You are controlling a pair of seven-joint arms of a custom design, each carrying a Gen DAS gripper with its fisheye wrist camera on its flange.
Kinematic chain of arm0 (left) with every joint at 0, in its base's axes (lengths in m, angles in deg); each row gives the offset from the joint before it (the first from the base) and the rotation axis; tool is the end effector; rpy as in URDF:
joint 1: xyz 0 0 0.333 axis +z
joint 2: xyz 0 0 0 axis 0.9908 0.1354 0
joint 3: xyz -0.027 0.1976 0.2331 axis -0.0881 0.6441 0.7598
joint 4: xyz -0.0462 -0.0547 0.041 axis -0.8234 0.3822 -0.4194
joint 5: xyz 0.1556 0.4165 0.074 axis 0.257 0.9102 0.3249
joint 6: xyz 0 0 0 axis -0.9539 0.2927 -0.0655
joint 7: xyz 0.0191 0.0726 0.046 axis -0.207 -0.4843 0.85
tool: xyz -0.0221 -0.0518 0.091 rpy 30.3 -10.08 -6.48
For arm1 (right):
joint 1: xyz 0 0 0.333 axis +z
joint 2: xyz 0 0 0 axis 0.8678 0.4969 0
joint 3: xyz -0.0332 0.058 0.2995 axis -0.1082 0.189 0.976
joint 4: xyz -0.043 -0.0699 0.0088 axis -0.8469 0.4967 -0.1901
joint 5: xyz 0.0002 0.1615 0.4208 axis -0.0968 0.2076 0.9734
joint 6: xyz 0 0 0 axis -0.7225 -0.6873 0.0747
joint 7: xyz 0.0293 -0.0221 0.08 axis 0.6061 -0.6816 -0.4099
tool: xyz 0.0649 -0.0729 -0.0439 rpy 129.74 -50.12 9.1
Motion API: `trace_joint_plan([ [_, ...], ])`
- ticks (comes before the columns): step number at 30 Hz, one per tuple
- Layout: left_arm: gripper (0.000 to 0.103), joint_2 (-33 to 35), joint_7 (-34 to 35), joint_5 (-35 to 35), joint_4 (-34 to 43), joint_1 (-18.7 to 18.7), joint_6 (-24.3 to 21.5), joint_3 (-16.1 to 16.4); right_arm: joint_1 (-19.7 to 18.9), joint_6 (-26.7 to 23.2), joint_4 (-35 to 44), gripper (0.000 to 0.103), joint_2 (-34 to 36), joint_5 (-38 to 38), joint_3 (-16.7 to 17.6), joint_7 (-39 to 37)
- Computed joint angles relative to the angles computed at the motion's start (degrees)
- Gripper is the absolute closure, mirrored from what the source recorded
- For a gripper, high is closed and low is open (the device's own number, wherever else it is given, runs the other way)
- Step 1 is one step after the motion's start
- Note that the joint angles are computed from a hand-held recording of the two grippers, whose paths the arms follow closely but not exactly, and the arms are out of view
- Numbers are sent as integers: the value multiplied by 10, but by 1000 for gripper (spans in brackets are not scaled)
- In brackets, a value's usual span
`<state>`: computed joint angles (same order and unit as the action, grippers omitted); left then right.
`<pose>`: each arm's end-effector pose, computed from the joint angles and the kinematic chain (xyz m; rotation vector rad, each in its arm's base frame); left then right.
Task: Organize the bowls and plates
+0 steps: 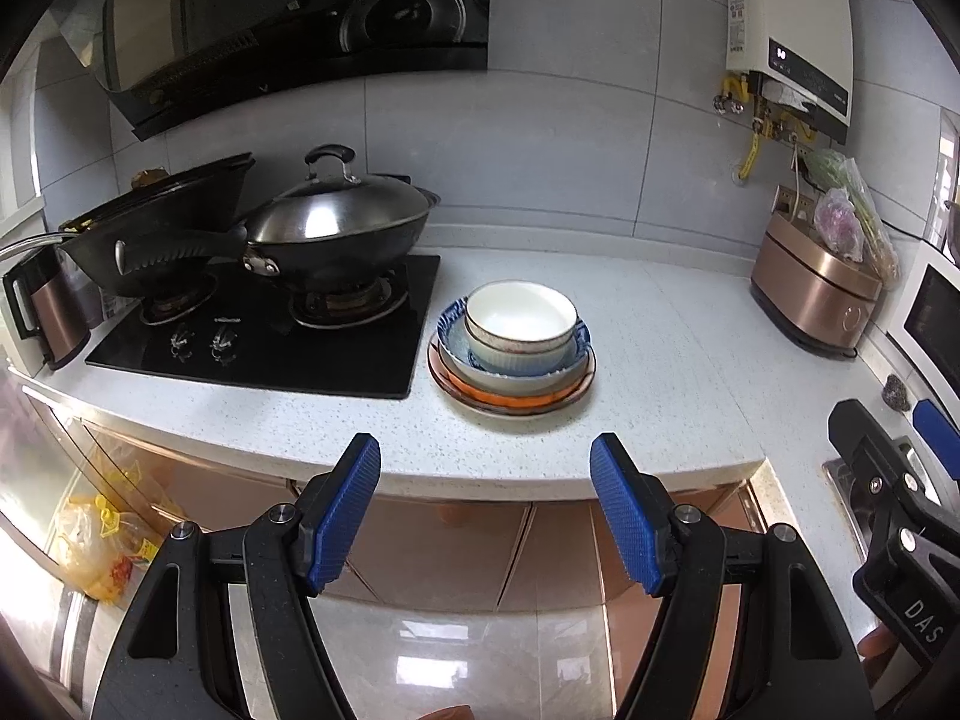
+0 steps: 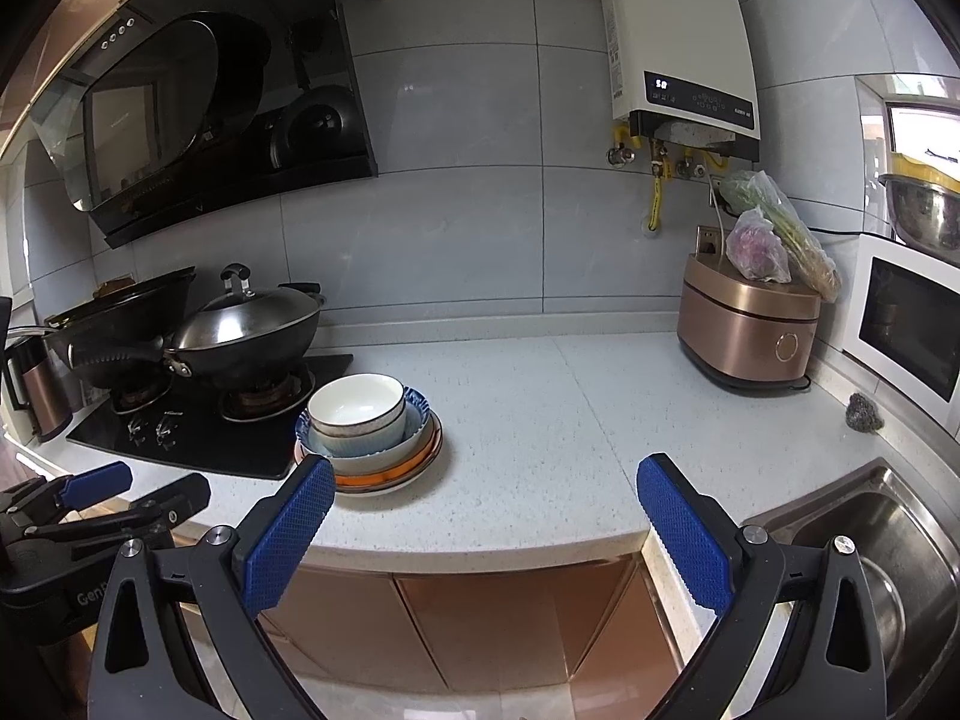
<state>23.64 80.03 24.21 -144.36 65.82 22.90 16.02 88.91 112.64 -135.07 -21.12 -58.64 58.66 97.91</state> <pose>0.4388 -0.3274 0.6484 -2.0571 0.9207 -0.4940 0.4410 0.1974 0.6708 -1.7958 0.9780 -0.6614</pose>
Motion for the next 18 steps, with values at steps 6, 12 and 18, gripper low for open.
trace_joint_plan([
  [6, 36, -9, -6, 16, -11, 2, 3, 0, -2, 15, -12, 0, -3, -2, 6, 3],
  [12, 36, -49, 28, -11, -69, 5, 48, 14, -48, -16, -6, 0, 3, -52, 47, 48],
  [18, 36, -99, 60, -58, -121, 19, 53, 13, -77, -59, 27, 0, 20, -91, 72, 104],
])
